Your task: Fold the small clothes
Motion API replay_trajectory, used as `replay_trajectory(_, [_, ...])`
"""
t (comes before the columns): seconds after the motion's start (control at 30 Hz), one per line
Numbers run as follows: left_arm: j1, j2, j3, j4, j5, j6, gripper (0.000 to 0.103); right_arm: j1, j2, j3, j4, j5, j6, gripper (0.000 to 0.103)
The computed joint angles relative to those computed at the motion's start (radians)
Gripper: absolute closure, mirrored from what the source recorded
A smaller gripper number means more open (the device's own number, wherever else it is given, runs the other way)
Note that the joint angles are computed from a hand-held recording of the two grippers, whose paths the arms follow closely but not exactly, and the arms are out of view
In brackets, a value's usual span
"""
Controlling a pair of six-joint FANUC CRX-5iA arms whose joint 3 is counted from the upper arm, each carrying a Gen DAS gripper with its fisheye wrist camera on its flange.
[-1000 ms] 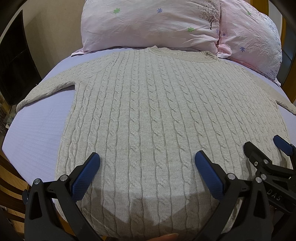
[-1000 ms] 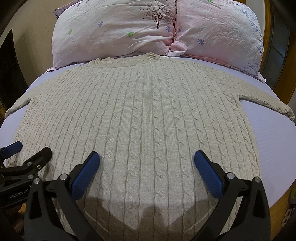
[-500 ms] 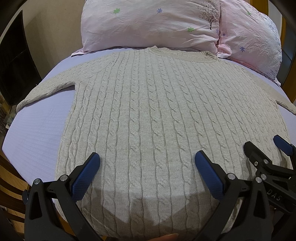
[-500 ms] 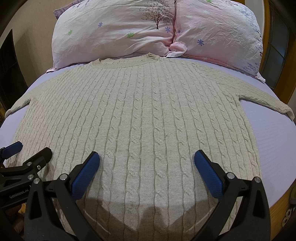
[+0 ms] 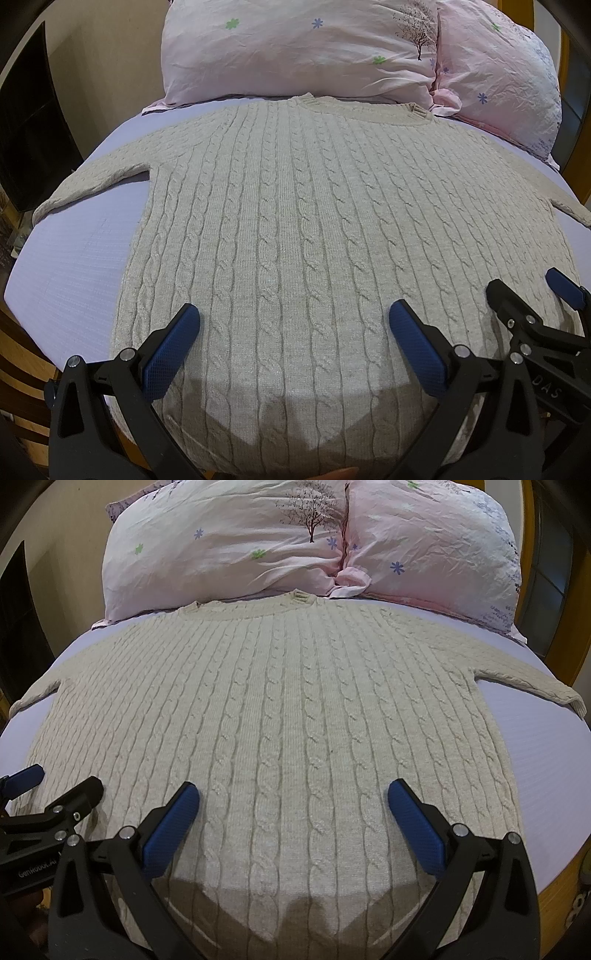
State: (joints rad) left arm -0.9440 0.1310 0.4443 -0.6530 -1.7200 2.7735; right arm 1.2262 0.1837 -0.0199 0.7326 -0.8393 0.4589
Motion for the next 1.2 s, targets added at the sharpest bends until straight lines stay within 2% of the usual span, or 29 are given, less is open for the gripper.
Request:
replay_trajectory(0.2, [0.0, 0.0, 0.0, 0.0, 0.0, 0.0, 0.001, -0.003, -0.012, -0.03, 0.029, 0.027, -0.018, 0.002])
replay_trajectory(0.4, [-0.006, -0.001, -0.008, -0.001, 0.005, 0.003, 0.001, -0.012, -0.004, 0.007, -0.041, 0.018, 0.089, 0.002])
replay_trajectory(0.47, [-0.005, -0.005, -0.015, -0.009, 0.018, -0.004, 0.001, -0.031, -0.012, 0.03, -0.126, 0.035, 0.209, 0.002])
replay_trajectory(0.53, [-0.009, -0.015, -0.019, -0.005, 0.021, -0.014, 0.001, -0.072, -0.034, 0.049, -0.211, 0.057, 0.264, 0.002])
replay_trajectory(0.57, [-0.004, -0.024, -0.028, 0.003, 0.033, -0.017, 0.001, -0.097, -0.051, 0.041, -0.219, 0.081, 0.245, 0.002])
replay_trajectory(0.63, [-0.003, -0.058, -0.057, -0.006, 0.069, -0.005, 0.001, -0.185, -0.101, -0.005, -0.161, 0.152, 0.111, 0.002])
replay_trajectory(0.7, [-0.024, -0.102, -0.093, -0.065, 0.101, 0.034, 0.001, -0.274, -0.112, -0.005, -0.133, 0.16, 0.002, 0.002])
replay_trajectory(0.73, [-0.048, -0.136, -0.12, -0.13, 0.122, 0.067, 0.001, -0.32, -0.107, 0.011, -0.144, 0.152, -0.03, 0.005])
replay_trajectory(0.83, [-0.074, -0.193, -0.17, -0.221, 0.16, 0.106, 0.001, -0.458, -0.057, 0.101, -0.185, 0.077, -0.109, 0.026])
replay_trajectory(0.87, [-0.066, -0.221, -0.195, -0.228, 0.189, 0.114, 0.001, -0.495, -0.039, 0.126, -0.185, 0.055, -0.141, 0.031])
replay_trajectory(0.93, [-0.033, -0.262, -0.235, -0.209, 0.237, 0.123, 0.001, -0.572, 0.014, 0.198, -0.206, -0.011, -0.201, 0.034])
replay_trajectory(1.0, [0.005, -0.3, -0.267, -0.189, 0.26, 0.133, 0.001, -0.636, 0.064, 0.275, -0.276, -0.057, -0.217, 0.042])
replay_trajectory(1.07, [0.014, -0.318, -0.284, -0.195, 0.254, 0.156, 0.001, -0.689, 0.112, 0.348, -0.36, -0.093, -0.208, 0.05])
replay_trajectory(1.13, [0.028, -0.343, -0.301, -0.202, 0.245, 0.179, 0.001, -0.728, 0.159, 0.414, -0.424, -0.12, -0.191, 0.054])
replay_trajectory(1.2, [0.031, -0.365, -0.313, -0.212, 0.225, 0.204, 0.001, -0.741, 0.196, 0.446, -0.371, -0.13, -0.216, 0.065])
